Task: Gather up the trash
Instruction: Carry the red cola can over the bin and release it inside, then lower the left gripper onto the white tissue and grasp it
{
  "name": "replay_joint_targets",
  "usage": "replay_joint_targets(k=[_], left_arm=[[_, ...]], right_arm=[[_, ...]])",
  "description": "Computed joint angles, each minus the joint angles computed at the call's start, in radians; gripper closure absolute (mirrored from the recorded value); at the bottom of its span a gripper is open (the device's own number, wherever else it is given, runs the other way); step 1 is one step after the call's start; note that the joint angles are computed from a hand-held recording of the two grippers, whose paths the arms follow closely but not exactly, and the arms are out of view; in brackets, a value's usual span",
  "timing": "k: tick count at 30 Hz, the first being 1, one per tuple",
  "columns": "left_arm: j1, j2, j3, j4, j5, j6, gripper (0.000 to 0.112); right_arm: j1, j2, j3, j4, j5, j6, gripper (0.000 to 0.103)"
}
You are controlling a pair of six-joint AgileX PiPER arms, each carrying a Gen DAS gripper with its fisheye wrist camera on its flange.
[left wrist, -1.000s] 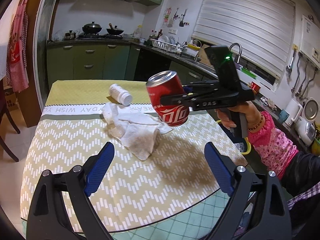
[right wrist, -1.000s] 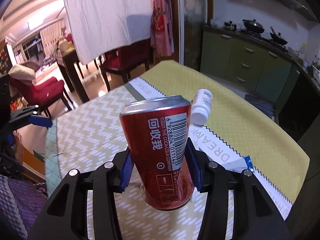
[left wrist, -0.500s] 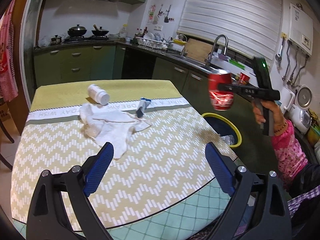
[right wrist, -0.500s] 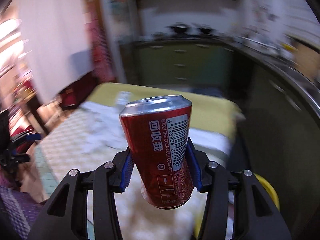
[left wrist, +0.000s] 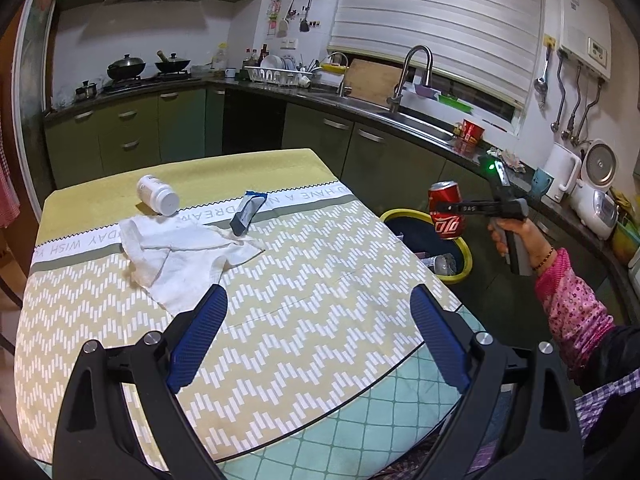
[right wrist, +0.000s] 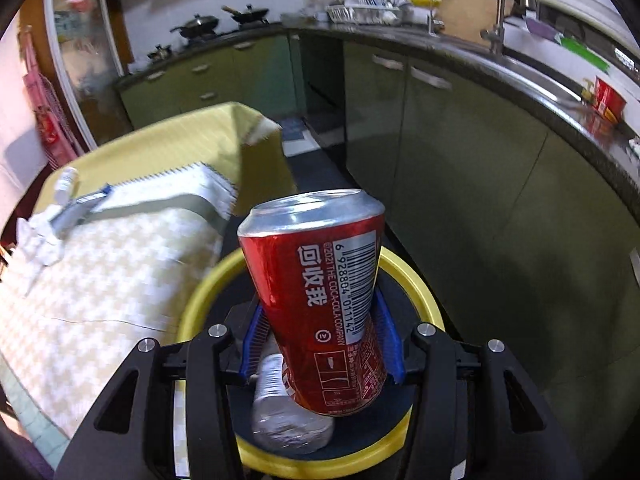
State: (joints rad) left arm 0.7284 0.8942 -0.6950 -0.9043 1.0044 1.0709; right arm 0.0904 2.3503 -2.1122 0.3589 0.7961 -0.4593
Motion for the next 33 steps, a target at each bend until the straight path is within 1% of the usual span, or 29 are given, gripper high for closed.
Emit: replay_joint_targets(k=[2, 3, 4, 5, 9, 12, 13, 14, 15, 17, 18, 22, 23, 24, 26, 27, 28, 29, 31, 32, 33], left_arm=[[-0.009, 0.006, -0.004, 0.007, -0.008, -0.012, 0.024], [-0.017, 0.009, -0.007, 0.012, -0.014, -0.021, 0.024], [-0.023, 0.012, -0.007, 0.016, -0.020, -0.025, 0.024], [-0.030, 0.017, -0.007, 0.020, -0.027, -0.028, 0.024], [-0.041, 0.036, -0.005, 0.036, -0.049, -0.033, 0.024], [0.004, 0.059, -0.003, 0.026, -0.040, -0.006, 0.024], [0.024, 0.071, -0.004, 0.020, -0.031, 0.006, 0.024], [0.050, 0.087, -0.005, 0.012, -0.019, 0.020, 0.024], [0.069, 0.097, -0.004, 0.006, -0.012, 0.031, 0.024], [0.089, 0.123, -0.005, 0.007, -0.021, 0.044, 0.024], [0.092, 0.139, -0.006, 0.012, -0.037, 0.050, 0.024], [0.071, 0.206, -0.022, 0.031, -0.127, 0.083, 0.024], [0.061, 0.224, -0.030, 0.034, -0.149, 0.091, 0.022], [0.041, 0.254, -0.043, 0.036, -0.188, 0.114, 0.018], [0.006, 0.311, -0.064, 0.040, -0.261, 0.154, 0.017], [-0.031, 0.361, -0.091, 0.086, -0.319, 0.131, 0.017], [-0.049, 0.403, -0.118, 0.119, -0.346, 0.113, 0.017], [-0.059, 0.452, -0.149, 0.138, -0.364, 0.108, 0.017], [-0.077, 0.523, -0.200, 0.183, -0.394, 0.065, 0.017], [-0.077, 0.551, -0.223, 0.190, -0.391, 0.056, 0.017], [-0.073, 0.593, -0.261, 0.186, -0.373, 0.057, 0.017]], right_arm=[[0.006, 0.014, -0.006, -0.023, -0.009, 0.019, 0.048], [0.008, 0.008, 0.006, -0.023, -0.022, 0.024, 0.043], [0.001, -0.013, 0.042, 0.000, -0.047, 0.008, 0.041], [0.004, -0.022, 0.055, 0.010, -0.058, 0.007, 0.041], [0.015, -0.164, 0.265, 0.118, -0.166, -0.068, 0.038], [0.023, -0.315, 0.487, 0.362, -0.229, -0.254, 0.036], [0.032, -0.361, 0.548, 0.425, -0.244, -0.304, 0.031], [0.037, -0.398, 0.607, 0.500, -0.258, -0.372, 0.029], [0.041, -0.428, 0.652, 0.562, -0.266, -0.429, 0.029], [0.056, -0.493, 0.753, 0.677, -0.272, -0.532, 0.029], [0.062, -0.524, 0.805, 0.745, -0.268, -0.590, 0.029], [0.090, -0.589, 0.918, 0.886, -0.260, -0.706, 0.026], [0.102, -0.602, 0.945, 0.918, -0.262, -0.735, 0.025], [0.108, -0.610, 0.964, 0.941, -0.258, -0.759, 0.024], [0.129, -0.615, 0.995, 0.989, -0.238, -0.795, 0.024], [0.142, -0.611, 0.999, 1.000, -0.240, -0.804, 0.024], [0.152, -0.614, 1.012, 1.010, -0.250, -0.814, 0.024], [0.166, -0.616, 1.022, 1.015, -0.263, -0.818, 0.024], [0.178, -0.610, 1.033, 1.041, -0.263, -0.835, 0.024], [0.177, -0.603, 1.032, 1.051, -0.256, -0.840, 0.024], [0.180, -0.599, 1.033, 1.057, -0.256, -0.841, 0.024]])
